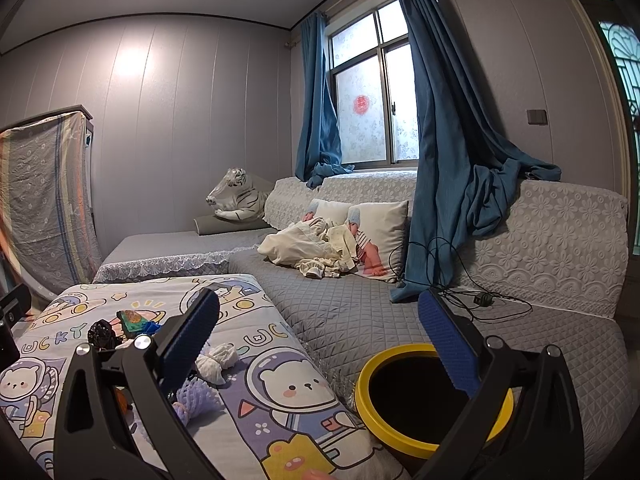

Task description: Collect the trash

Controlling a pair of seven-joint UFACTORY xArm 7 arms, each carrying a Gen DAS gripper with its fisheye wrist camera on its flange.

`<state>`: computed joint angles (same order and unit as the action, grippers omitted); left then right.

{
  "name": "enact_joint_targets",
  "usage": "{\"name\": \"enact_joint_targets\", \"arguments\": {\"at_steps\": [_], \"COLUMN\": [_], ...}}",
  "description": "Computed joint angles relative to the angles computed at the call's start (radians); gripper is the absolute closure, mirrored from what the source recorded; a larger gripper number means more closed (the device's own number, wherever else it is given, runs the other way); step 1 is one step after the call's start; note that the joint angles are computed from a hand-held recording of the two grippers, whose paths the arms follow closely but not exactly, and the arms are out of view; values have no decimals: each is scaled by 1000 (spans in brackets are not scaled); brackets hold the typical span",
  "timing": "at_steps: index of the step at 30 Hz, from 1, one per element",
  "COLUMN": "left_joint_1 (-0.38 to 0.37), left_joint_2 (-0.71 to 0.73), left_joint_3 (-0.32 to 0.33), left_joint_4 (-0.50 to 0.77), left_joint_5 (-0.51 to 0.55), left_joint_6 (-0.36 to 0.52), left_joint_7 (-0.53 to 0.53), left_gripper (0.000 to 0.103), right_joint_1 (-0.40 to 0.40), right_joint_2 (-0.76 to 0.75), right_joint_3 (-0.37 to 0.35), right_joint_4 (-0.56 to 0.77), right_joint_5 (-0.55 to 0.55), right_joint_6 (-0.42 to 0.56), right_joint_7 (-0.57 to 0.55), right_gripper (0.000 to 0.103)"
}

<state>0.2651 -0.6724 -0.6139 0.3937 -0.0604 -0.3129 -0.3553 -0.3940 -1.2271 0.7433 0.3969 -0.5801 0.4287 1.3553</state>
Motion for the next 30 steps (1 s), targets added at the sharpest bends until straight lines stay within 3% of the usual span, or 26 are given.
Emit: {"name": "enact_joint_targets", "arguments": {"at_steps": [25,30], "left_joint_1": [-2,-8], "left_joint_2": [4,60], "left_joint_3": [-5,13], "left_joint_4": [-11,-31], "left_joint_5": [-5,-14], "left_joint_6": [-15,-88], "left_joint_7": [1,43], "left_gripper": [8,8], "right_joint_1": [1,-18], "right_joint_2": [-3,-26], "right_joint_3": [7,0], "right_joint_4": [-7,-43], "right_joint_5": [-5,-14], "right_joint_6": [8,-82], "right_joint_7": [19,55], "right_gripper": [8,8]}}
